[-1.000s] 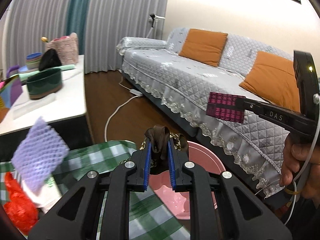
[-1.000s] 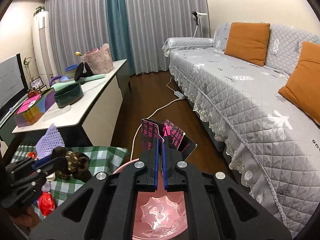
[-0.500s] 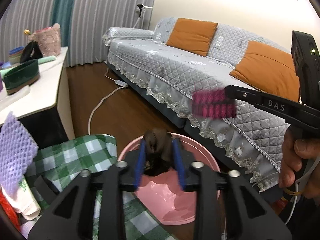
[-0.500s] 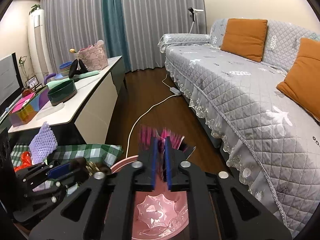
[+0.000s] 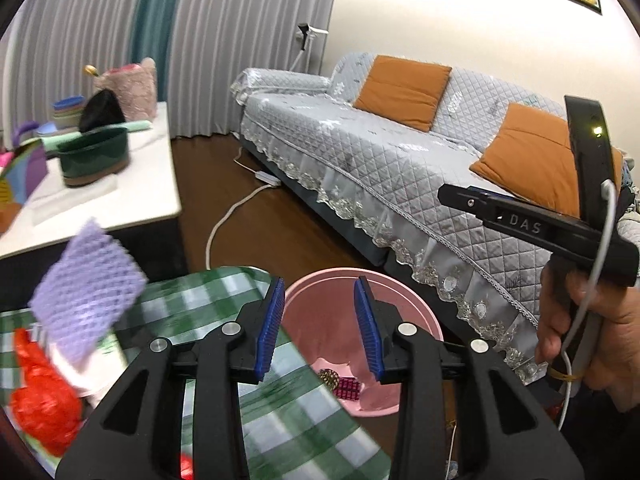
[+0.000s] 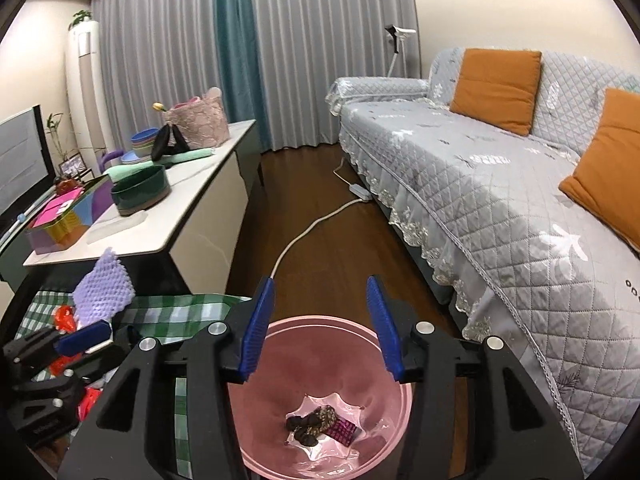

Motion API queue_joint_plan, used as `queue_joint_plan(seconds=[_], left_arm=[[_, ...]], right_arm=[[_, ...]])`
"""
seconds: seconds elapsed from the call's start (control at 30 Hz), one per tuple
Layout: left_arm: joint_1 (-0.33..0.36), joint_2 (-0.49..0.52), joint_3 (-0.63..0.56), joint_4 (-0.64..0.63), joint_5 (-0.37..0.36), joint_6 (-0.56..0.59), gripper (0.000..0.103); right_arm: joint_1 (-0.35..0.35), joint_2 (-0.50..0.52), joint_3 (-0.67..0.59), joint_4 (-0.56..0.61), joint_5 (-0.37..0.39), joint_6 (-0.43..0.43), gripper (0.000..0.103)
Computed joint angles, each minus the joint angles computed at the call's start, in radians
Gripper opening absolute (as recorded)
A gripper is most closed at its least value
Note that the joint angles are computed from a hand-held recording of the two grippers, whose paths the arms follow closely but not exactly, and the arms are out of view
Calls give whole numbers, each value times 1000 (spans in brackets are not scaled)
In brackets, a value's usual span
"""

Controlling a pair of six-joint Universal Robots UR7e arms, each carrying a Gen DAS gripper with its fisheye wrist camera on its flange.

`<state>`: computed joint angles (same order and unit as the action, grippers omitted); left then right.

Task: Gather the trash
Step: 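Open the left tool to drop the brown bundle into the pink bin, then move both open tools back over the table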

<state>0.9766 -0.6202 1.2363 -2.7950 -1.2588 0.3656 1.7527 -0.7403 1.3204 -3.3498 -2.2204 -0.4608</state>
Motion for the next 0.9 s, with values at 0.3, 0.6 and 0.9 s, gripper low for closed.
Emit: queue_joint_plan(seconds=[0.3, 0.6, 0.9], left_arm=[[3, -165, 166, -90, 50, 4, 36], [39, -324, 274, -154, 142, -1, 29], [100, -369, 340, -238, 244, -29, 28]], right_arm=[[41, -13, 62, -51, 43, 5, 45], [87, -10, 128, -26, 137, 38, 33], [106, 55, 114, 79, 199, 42, 33]])
